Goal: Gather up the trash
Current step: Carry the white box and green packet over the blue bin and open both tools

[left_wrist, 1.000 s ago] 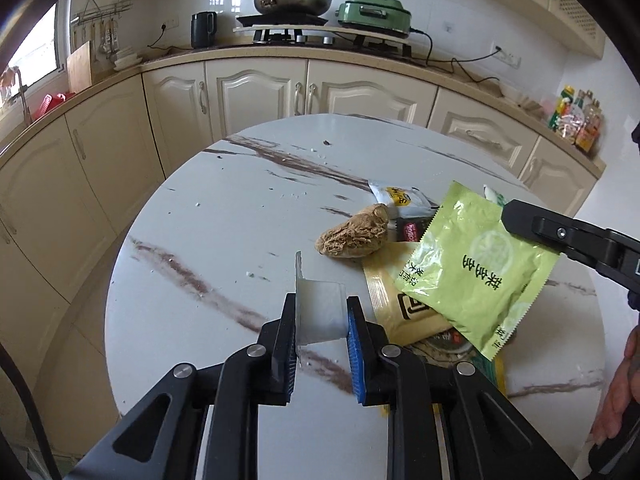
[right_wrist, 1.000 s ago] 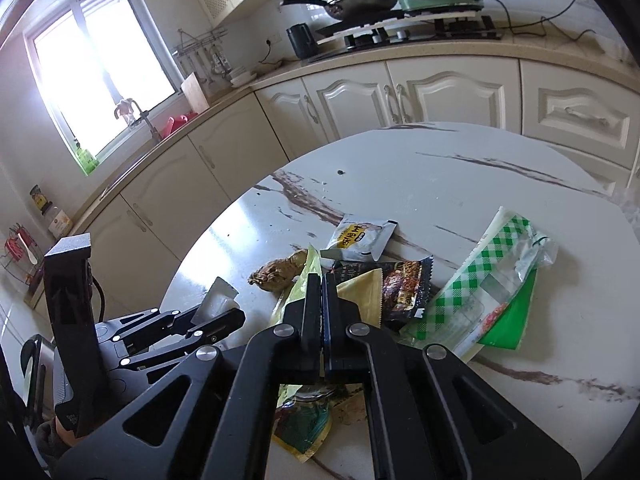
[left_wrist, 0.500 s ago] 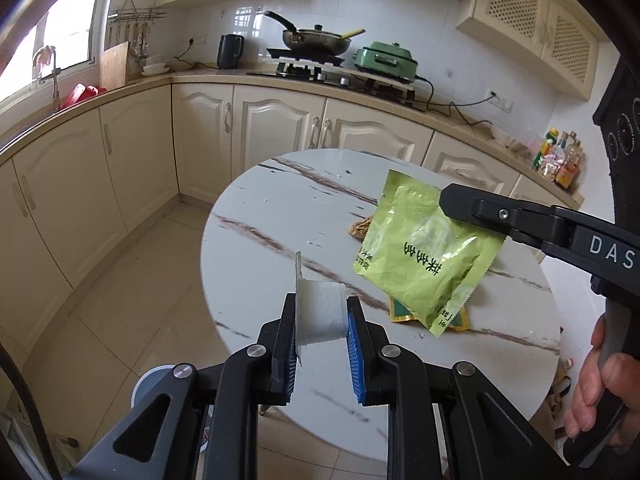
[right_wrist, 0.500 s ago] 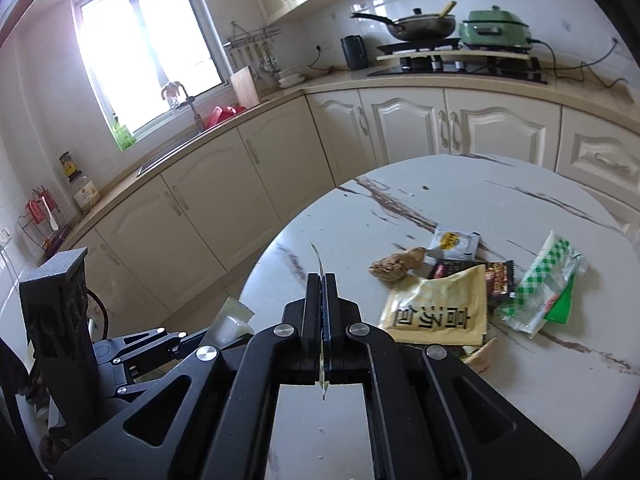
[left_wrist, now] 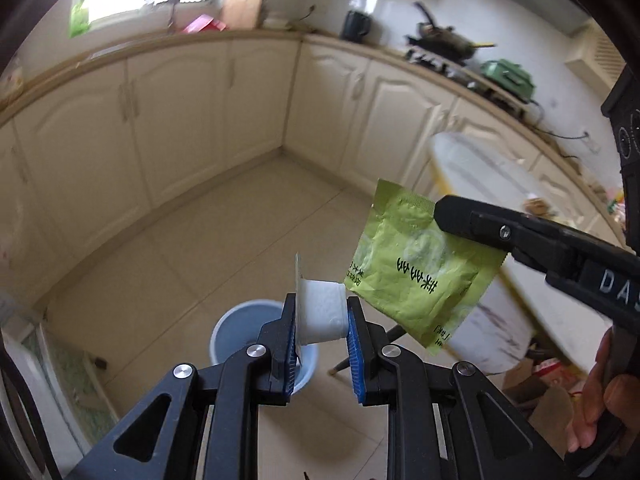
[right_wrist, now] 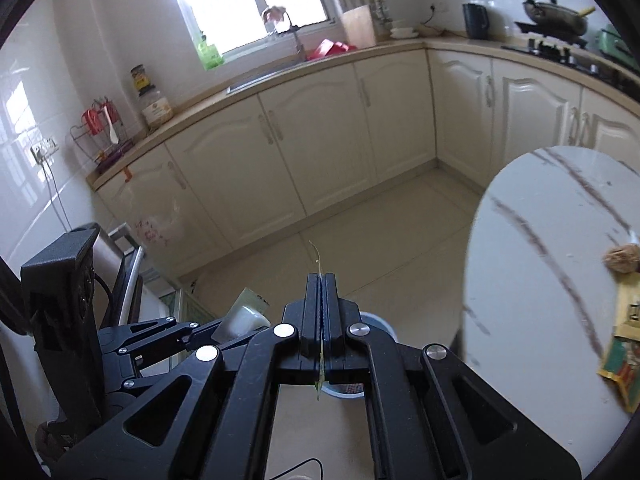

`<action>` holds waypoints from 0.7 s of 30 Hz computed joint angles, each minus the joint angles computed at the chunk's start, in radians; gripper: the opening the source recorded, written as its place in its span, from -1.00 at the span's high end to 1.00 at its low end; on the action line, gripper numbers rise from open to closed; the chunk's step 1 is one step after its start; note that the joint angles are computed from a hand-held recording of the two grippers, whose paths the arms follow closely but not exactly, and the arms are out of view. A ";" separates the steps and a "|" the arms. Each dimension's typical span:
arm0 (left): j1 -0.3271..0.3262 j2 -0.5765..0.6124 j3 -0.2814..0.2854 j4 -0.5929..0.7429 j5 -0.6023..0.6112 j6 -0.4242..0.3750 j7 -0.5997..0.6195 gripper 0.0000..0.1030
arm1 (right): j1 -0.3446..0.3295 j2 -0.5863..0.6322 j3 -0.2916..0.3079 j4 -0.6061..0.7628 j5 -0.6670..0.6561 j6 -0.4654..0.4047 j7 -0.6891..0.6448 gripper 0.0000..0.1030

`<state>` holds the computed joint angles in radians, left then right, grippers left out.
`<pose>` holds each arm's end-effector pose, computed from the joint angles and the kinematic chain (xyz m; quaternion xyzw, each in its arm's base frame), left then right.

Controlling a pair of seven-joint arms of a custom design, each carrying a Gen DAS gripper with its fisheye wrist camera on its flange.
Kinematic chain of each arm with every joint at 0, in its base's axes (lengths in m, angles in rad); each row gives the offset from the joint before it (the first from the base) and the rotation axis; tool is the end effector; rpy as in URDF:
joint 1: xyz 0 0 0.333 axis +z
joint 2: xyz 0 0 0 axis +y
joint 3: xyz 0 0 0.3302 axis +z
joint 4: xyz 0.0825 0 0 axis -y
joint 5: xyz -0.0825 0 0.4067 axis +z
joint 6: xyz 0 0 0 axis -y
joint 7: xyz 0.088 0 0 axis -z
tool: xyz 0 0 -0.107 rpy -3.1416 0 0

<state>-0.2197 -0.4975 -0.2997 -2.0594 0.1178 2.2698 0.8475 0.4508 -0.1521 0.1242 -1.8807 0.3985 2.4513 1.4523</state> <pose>0.3873 -0.2617 0.7127 -0.7065 0.6116 -0.3075 0.1798 0.4865 0.3219 0.6667 -0.7910 0.4768 -0.0452 0.3807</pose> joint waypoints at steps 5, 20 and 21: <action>0.004 -0.006 0.051 -0.100 -0.051 -0.017 0.016 0.65 | 0.024 0.171 0.039 0.054 -0.056 0.000 0.019 0.96; 0.055 0.152 0.129 -0.169 -0.196 0.039 0.133 0.61 | -0.009 0.492 0.069 0.197 -0.093 0.014 0.055 0.90; 0.063 0.168 0.126 -0.150 -0.189 0.023 0.127 0.54 | -0.014 0.495 0.071 0.193 -0.080 0.024 0.056 0.87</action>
<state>-0.1564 -0.3294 -0.1732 -2.2089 -0.0712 2.2926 0.9749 0.4365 0.3429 0.1948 -1.6873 0.3183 2.4750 1.5079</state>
